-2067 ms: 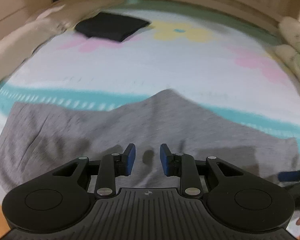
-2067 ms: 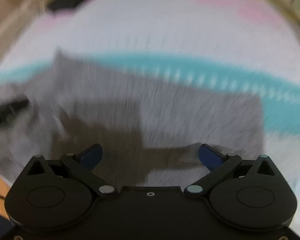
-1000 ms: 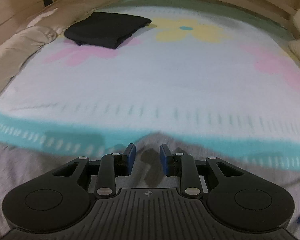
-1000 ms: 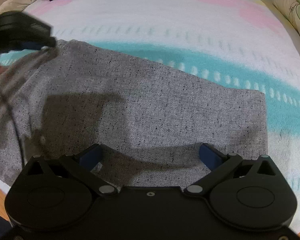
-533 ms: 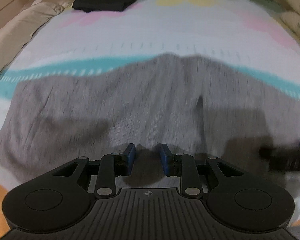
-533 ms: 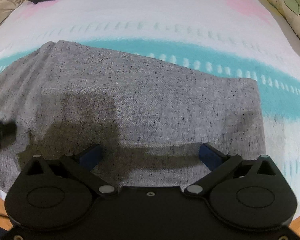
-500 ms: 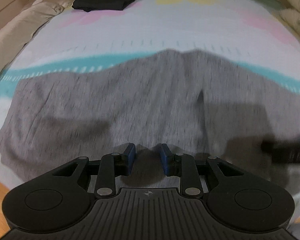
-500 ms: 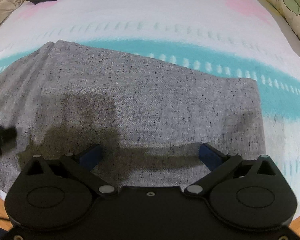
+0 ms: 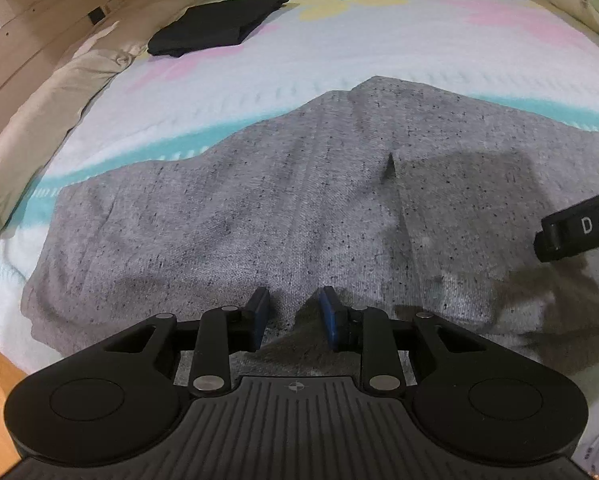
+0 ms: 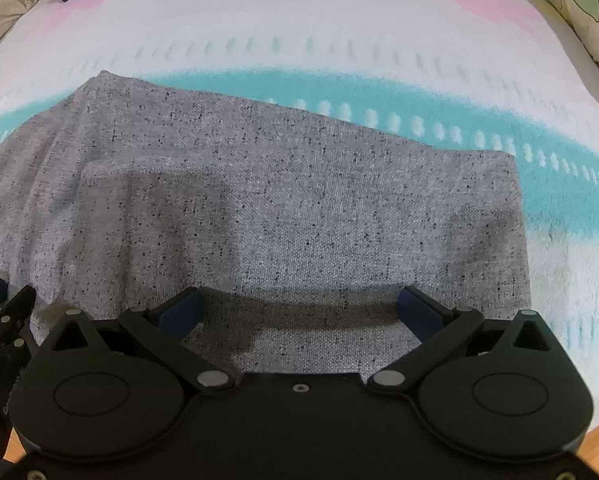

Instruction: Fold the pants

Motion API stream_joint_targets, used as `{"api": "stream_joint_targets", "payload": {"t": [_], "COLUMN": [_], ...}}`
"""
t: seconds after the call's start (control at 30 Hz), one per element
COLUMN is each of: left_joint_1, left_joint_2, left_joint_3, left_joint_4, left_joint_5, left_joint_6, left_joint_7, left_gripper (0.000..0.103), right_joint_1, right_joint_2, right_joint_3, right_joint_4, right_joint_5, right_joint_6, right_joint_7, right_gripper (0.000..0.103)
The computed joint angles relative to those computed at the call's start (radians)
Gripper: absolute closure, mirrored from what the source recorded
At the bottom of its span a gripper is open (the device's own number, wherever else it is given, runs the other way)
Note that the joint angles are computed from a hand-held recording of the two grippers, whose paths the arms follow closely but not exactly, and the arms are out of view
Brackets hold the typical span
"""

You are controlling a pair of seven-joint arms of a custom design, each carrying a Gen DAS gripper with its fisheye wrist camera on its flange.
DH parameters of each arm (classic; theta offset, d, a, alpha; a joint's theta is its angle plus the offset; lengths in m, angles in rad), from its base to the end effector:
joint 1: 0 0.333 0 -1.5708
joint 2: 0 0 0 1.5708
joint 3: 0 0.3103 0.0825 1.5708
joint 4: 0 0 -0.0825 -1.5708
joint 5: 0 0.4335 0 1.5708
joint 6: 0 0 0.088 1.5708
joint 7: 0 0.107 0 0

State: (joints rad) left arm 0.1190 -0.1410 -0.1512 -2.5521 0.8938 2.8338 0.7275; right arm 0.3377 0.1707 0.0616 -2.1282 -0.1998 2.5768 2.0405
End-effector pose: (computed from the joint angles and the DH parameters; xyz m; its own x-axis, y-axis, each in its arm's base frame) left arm 0.4971 -0.0549 0.3080 0.0669 -0.9691 -0.2376 -0.8630 0.0633 -0.5012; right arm 0.5758 0.2462 0.3191 0.0806 -0.9967 0.0036 -0.9515 -0.0780 -0.2977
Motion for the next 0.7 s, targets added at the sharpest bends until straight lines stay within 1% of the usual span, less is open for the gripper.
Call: {"api": "stream_joint_targets", "payload": {"t": [0.17,0.4,0.57,0.7], "left_joint_1": [0.001,0.007,0.007,0.008], "left_joint_2": [-0.001,0.016,0.013,0.011], "left_joint_3": [0.005,0.014,0.008,0.007], "left_joint_4": [-0.003,0.009,0.008,0.005], "left_joint_5": [-0.029,-0.054,-0.045,-0.027], "left_joint_6": [0.009,0.021,0.016,0.019], "left_joint_7": [0.0,0.007,-0.005,-0.008], "left_gripper": [0.076,0.076,0.076,0.076], "right_joint_1": [0.003,0.003,0.006,0.007], "right_joint_2": [0.006,0.025,0.037,0.038], "right_joint_3": [-0.001,0.001,-0.001,-0.003], "right_joint_4": [0.012,0.053,0.076,0.073], "right_joint_5": [-0.001,0.017,0.019,0.016], "right_joint_6": [-0.013,-0.058,-0.077,-0.075], "right_joint_7": [0.009,0.003,0.011,0.016], "right_gripper": [0.0,0.0,0.0,0.0]}}
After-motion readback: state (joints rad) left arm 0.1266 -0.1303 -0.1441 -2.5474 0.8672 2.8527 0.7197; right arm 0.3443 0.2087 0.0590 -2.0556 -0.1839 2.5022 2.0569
